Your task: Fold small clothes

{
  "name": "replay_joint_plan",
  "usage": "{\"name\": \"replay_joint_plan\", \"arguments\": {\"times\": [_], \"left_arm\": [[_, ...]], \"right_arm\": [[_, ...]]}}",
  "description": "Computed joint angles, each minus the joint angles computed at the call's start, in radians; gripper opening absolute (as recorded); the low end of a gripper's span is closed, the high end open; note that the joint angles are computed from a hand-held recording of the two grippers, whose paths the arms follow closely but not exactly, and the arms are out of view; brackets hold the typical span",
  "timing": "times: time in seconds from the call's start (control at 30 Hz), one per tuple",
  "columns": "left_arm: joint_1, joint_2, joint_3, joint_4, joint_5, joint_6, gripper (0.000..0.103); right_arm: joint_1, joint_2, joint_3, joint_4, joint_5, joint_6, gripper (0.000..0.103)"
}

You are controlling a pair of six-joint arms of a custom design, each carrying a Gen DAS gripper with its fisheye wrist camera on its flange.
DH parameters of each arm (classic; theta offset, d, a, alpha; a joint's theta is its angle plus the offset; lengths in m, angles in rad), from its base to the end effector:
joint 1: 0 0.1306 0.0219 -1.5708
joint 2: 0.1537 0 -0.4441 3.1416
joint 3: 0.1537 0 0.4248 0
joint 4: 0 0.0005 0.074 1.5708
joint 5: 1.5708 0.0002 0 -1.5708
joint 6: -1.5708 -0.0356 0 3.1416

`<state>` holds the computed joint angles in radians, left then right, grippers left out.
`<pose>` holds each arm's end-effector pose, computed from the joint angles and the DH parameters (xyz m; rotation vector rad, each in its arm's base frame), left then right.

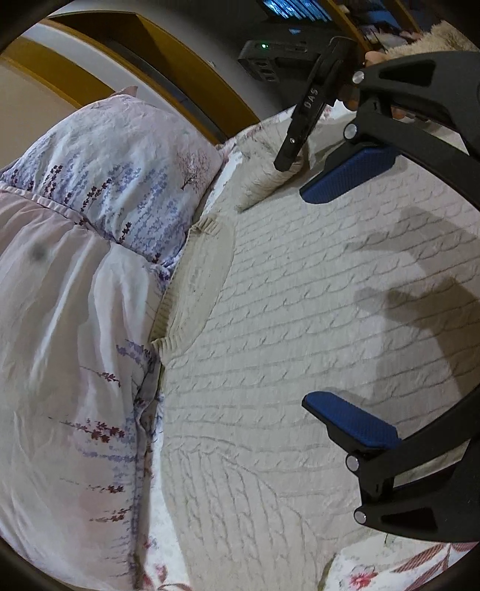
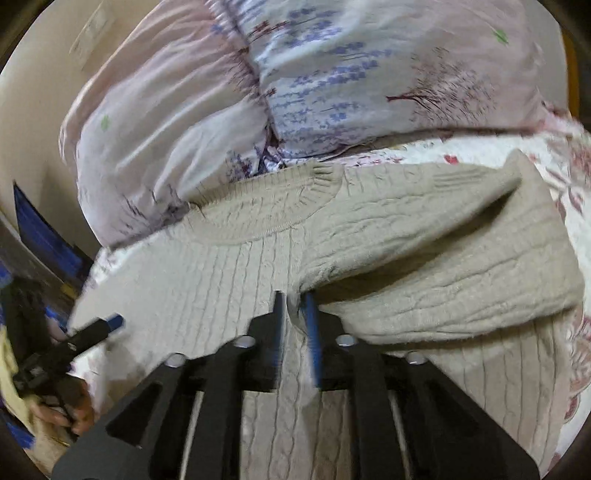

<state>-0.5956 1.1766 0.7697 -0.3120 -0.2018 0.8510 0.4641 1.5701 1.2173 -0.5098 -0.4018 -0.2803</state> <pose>0.3249 -0.2122 0.3219 -0.4021 2.2932 -0.5219 0.4925 0.2616 0.3415 -0.4176 2.4766 0.8118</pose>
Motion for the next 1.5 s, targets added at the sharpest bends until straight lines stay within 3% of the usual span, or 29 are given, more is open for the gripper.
{"name": "replay_joint_plan", "arguments": {"times": [0.23, 0.3, 0.33, 0.4, 0.47, 0.53, 0.57, 0.63, 0.67, 0.7, 0.73, 0.83, 0.93, 1.03, 1.1, 1.13, 1.33, 1.43, 1.47, 1.5], "left_arm": [[0.035, -0.014, -0.032, 0.072, 0.093, 0.069, 0.101], [0.040, -0.020, -0.037, 0.082, 0.100, 0.085, 0.099], [0.044, -0.025, -0.043, 0.095, 0.107, 0.096, 0.098], [0.051, -0.033, -0.053, 0.116, 0.120, 0.115, 0.094], [0.060, -0.039, -0.063, 0.139, 0.136, 0.137, 0.093], [0.069, -0.037, -0.070, 0.159, 0.154, 0.157, 0.093], [0.075, -0.033, -0.073, 0.176, 0.171, 0.169, 0.092], [0.083, -0.022, -0.077, 0.203, 0.197, 0.188, 0.092], [0.086, -0.014, -0.077, 0.214, 0.210, 0.201, 0.090], [0.088, -0.007, -0.075, 0.216, 0.218, 0.211, 0.088], [0.091, 0.001, -0.073, 0.219, 0.227, 0.219, 0.087], [0.096, 0.023, -0.065, 0.224, 0.249, 0.247, 0.078], [0.098, 0.048, -0.044, 0.201, 0.242, 0.268, 0.069], [0.108, 0.073, -0.032, 0.196, 0.252, 0.289, 0.048], [0.119, 0.100, -0.024, 0.206, 0.281, 0.310, 0.019], [0.124, 0.114, -0.020, 0.211, 0.295, 0.314, 0.013], [0.141, 0.137, 0.035, 0.153, 0.244, 0.208, 0.007], [0.147, 0.105, 0.043, 0.126, 0.186, 0.164, 0.007], [0.145, 0.086, 0.042, 0.105, 0.135, 0.135, 0.007], [0.145, 0.073, 0.038, 0.093, 0.102, 0.116, 0.007]], "right_arm": [[-0.044, 0.035, 0.042, 0.027, 0.063, -0.222, 0.046], [-0.037, 0.050, 0.067, 0.010, 0.137, -0.230, 0.020], [-0.028, 0.055, 0.078, 0.005, 0.174, -0.218, 0.016], [0.004, 0.048, 0.082, 0.036, 0.220, -0.167, 0.012], [0.038, 0.033, 0.075, 0.074, 0.192, -0.099, 0.010], [0.089, 0.023, 0.070, 0.085, 0.138, 0.031, 0.010], [0.124, 0.027, 0.078, 0.047, 0.101, 0.142, 0.011], [0.170, 0.042, 0.091, -0.028, 0.102, 0.266, 0.022], [0.191, 0.049, 0.089, -0.066, 0.096, 0.326, 0.034], [0.199, 0.051, 0.085, -0.081, 0.090, 0.341, 0.043], [0.202, 0.052, 0.080, -0.097, 0.082, 0.343, 0.046], [0.178, 0.036, 0.054, -0.108, 0.023, 0.281, 0.049], [0.117, 0.003, 0.024, -0.111, -0.060, 0.162, 0.060], [0.055, -0.019, -0.003, -0.108, -0.107, 0.046, 0.060], [0.008, -0.027, -0.024, -0.088, -0.124, -0.057, 0.060], [-0.016, -0.033, -0.038, -0.069, -0.124, -0.112, 0.060], [-0.129, -0.050, -0.089, 0.073, -0.039, -0.381, 0.058], [-0.143, -0.036, -0.080, 0.095, 0.048, -0.420, 0.039], [-0.146, -0.032, -0.079, 0.097, 0.053, -0.420, 0.022], [-0.148, -0.030, -0.080, 0.099, 0.049, -0.418, 0.012]]}}
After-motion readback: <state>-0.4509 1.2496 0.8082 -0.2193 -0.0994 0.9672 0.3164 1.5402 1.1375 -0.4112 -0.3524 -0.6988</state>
